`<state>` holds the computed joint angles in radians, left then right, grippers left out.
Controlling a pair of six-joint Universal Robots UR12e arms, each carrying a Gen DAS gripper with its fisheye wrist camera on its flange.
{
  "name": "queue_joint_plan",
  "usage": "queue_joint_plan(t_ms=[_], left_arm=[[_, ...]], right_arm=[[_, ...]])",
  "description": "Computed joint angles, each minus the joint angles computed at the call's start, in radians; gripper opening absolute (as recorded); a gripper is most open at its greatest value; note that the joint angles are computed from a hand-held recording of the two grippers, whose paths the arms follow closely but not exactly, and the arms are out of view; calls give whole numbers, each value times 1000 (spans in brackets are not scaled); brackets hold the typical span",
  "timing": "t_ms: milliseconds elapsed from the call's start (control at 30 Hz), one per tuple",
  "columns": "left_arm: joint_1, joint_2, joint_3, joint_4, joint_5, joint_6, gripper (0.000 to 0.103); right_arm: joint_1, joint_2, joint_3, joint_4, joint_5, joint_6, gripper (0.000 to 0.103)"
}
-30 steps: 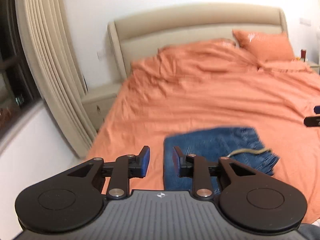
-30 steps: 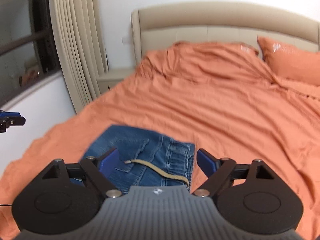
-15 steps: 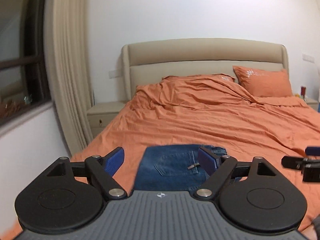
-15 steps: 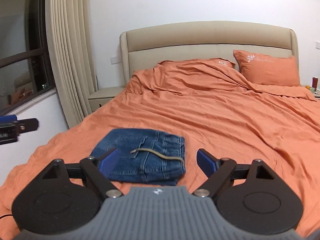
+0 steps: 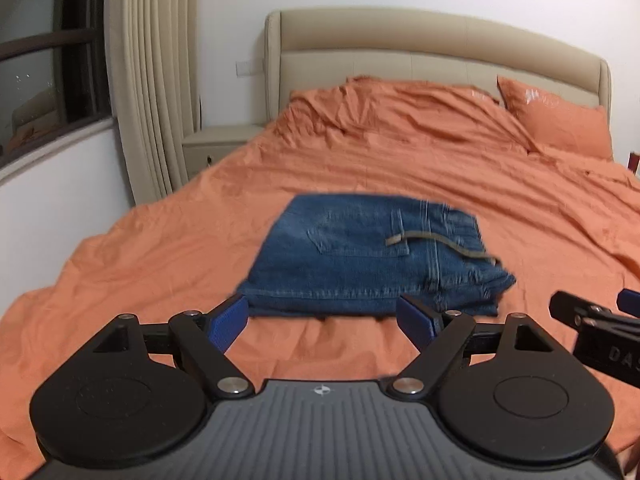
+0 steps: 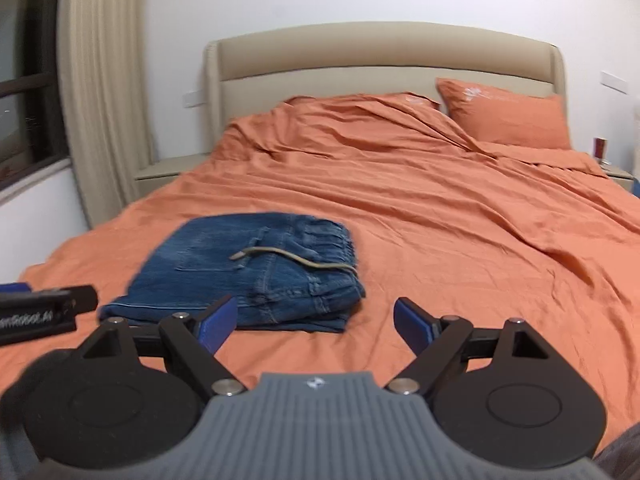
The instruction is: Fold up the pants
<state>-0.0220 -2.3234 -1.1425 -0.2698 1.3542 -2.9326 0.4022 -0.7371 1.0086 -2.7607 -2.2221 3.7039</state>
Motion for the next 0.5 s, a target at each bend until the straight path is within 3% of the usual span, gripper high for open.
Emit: queue_joint_plan(t_ms=[133, 267, 500], left_arm=[[-6, -6, -6, 6, 26, 3, 97], [-6, -12, 7, -27, 23, 9, 97], [-8, -10, 3, -20, 34, 19, 97]], right_arm=[[-10, 17, -12, 33, 38, 54, 82], [-14, 33, -36, 84, 57, 63, 82], [-15, 34, -37, 86, 62, 66, 82]])
